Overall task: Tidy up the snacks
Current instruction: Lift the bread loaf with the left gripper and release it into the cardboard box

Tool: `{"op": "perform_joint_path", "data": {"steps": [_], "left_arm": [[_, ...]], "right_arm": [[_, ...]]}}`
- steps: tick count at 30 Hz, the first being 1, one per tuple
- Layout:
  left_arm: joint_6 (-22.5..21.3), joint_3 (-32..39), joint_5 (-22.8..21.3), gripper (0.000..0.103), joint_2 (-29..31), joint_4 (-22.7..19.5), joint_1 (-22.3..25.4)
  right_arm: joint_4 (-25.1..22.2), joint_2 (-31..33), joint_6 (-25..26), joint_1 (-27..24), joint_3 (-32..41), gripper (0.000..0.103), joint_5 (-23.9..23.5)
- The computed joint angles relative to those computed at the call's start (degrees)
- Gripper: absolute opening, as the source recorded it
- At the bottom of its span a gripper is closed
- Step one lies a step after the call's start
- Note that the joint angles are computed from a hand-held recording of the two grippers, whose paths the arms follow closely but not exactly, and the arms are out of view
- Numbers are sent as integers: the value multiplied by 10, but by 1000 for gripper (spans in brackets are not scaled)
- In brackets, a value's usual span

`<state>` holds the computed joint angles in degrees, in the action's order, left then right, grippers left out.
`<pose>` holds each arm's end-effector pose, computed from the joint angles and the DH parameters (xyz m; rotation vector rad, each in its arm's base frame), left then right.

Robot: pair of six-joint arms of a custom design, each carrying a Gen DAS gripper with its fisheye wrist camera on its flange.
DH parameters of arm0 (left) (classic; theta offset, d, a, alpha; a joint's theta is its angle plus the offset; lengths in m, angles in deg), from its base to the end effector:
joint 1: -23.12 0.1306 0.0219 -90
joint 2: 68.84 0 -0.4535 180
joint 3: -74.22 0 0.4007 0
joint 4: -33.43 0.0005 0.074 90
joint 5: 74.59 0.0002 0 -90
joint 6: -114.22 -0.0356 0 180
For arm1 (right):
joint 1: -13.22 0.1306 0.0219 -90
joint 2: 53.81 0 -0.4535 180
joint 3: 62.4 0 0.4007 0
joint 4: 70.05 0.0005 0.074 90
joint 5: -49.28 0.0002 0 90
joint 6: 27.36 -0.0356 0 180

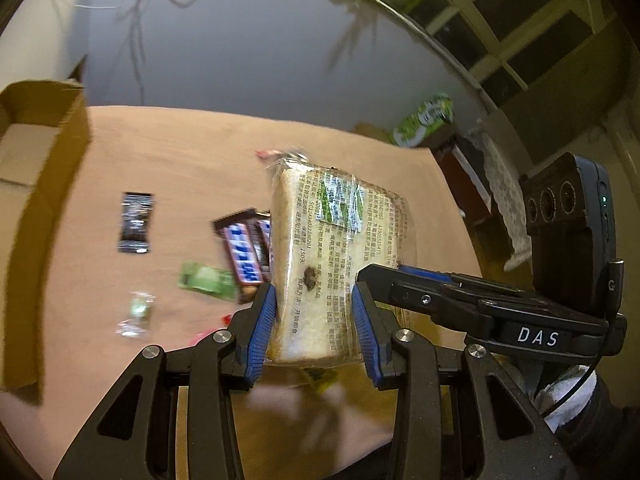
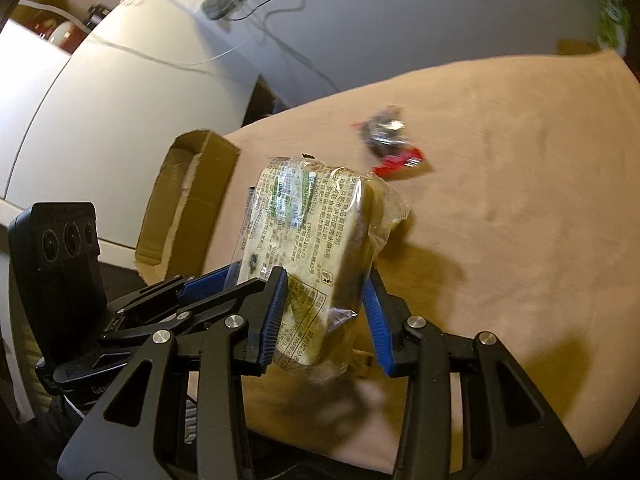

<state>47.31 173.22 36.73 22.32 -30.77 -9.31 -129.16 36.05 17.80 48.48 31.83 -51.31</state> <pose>0.4040 -0.2726 0.5493 0.3694 2.6528 -0.8219 0.3910 0.2838 0.5255 0.1457 2.6872 0.7409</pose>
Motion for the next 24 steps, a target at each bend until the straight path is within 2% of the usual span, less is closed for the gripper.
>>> {"op": "perform_joint_path", "data": {"steps": [14,24], "left_arm": [[62,-53,-51,37,-65,32,72],[66,-89,-69,37,-106,38,134]], "right_arm": [[-44,126,88,46,167,41,-37],[-82,214,130,75,292,41,-61]]}}
